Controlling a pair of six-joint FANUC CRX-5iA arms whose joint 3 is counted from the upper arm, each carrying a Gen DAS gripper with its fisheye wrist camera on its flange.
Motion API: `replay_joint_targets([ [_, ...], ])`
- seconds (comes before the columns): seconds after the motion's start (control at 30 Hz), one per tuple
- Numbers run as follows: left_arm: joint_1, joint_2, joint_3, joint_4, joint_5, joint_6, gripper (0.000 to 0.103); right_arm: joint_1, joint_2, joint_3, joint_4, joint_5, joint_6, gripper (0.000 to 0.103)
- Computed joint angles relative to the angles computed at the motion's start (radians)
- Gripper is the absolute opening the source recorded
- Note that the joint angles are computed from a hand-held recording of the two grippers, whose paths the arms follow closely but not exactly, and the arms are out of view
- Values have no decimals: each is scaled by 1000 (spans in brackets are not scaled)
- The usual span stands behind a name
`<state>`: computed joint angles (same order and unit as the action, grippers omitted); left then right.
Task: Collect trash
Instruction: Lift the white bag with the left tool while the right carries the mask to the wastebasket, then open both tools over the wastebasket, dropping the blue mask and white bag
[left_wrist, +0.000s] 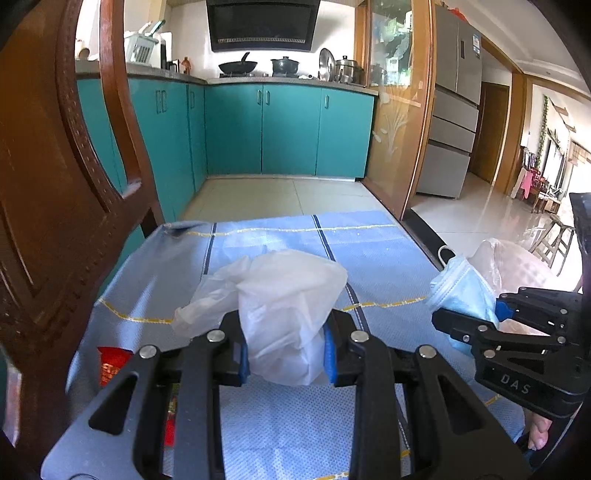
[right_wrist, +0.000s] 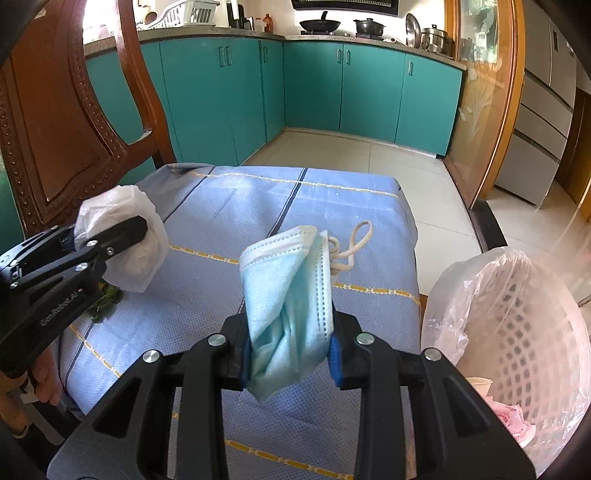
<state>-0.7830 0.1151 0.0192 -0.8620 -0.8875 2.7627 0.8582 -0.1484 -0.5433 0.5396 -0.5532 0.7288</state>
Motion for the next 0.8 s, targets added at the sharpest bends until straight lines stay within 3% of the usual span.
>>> replay_joint_targets([
  [0.3,-63,-5,32,-63,-85,18,30,-40,-107,-82,111,83,-122,32],
  [0.5,-98,6,62,-86,-116,23,30,-80,-175,-115,135,86,-178,32],
  [0.67,-101,18,74,-49,-68,10,30,-130,-259,-171,205,88,-250,32],
  [0.8,-89,42,96,8,3,-18,30,-179,-303,-181,156,50,-229,32],
])
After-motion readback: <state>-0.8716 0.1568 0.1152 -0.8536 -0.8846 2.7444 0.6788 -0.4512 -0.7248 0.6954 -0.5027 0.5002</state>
